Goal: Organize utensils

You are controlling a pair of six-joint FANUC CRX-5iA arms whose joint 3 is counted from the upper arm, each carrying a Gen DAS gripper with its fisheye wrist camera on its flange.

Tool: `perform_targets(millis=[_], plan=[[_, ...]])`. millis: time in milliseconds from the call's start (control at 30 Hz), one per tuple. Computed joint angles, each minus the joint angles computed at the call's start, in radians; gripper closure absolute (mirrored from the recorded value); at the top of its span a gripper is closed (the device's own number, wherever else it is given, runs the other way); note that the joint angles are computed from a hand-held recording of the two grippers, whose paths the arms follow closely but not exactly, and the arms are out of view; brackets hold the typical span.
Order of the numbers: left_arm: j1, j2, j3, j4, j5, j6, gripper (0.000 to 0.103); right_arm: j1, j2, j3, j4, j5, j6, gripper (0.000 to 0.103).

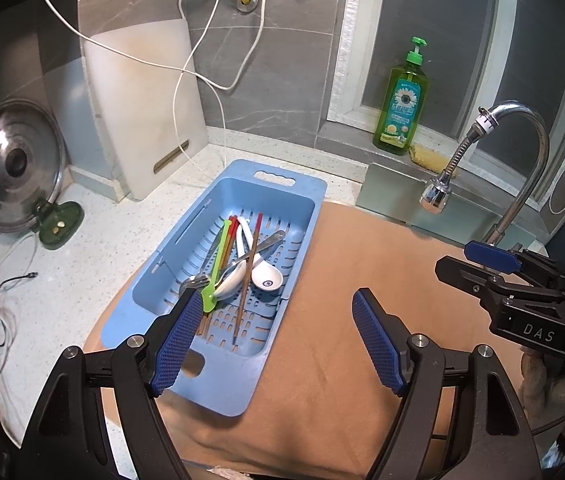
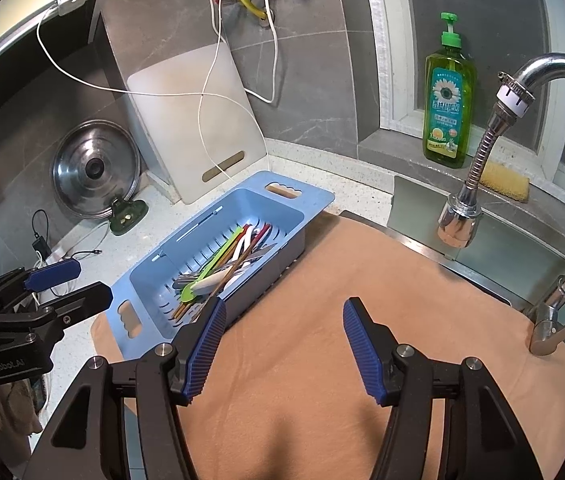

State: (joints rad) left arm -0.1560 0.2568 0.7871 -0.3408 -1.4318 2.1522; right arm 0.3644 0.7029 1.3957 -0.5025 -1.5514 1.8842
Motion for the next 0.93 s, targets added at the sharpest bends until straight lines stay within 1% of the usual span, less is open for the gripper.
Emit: perform_targets(millis=[333, 567, 700, 800, 867, 933], plan=[[-0.003, 0.001, 0.003, -0.01, -0.012, 0.014, 0.026, 0.005, -0.004, -0.011, 0.008, 0.004, 0.008, 0.045], [0.006, -0.011, -0.021, 0.01, 0.014, 0.002, 0.026, 0.004, 0.009, 0.007, 0.01, -0.009, 0.001, 0.045], [0.012, -0.013, -0.026, 0.021, 0.023, 0.013, 0.026, 0.004, 0.01, 0.006, 0.014, -0.009, -0.001, 0.045], [0.009, -0.017, -0.025, 0.006, 0.023, 0.026, 0.026, 0.005, 0.007, -0.001, 0.022, -0.003, 0.002, 0.045], [0.008, -0.029, -0.04, 0.001, 0.044, 0.028, 0.026, 0.006, 0.002, -0.013, 0.027, 0.003, 0.003, 0.045], [0.002, -0.028, -0.036, -0.007, 0.041, 0.025, 0.026, 0.006, 0.002, -0.014, 0.03, 0.004, 0.002, 0.045]])
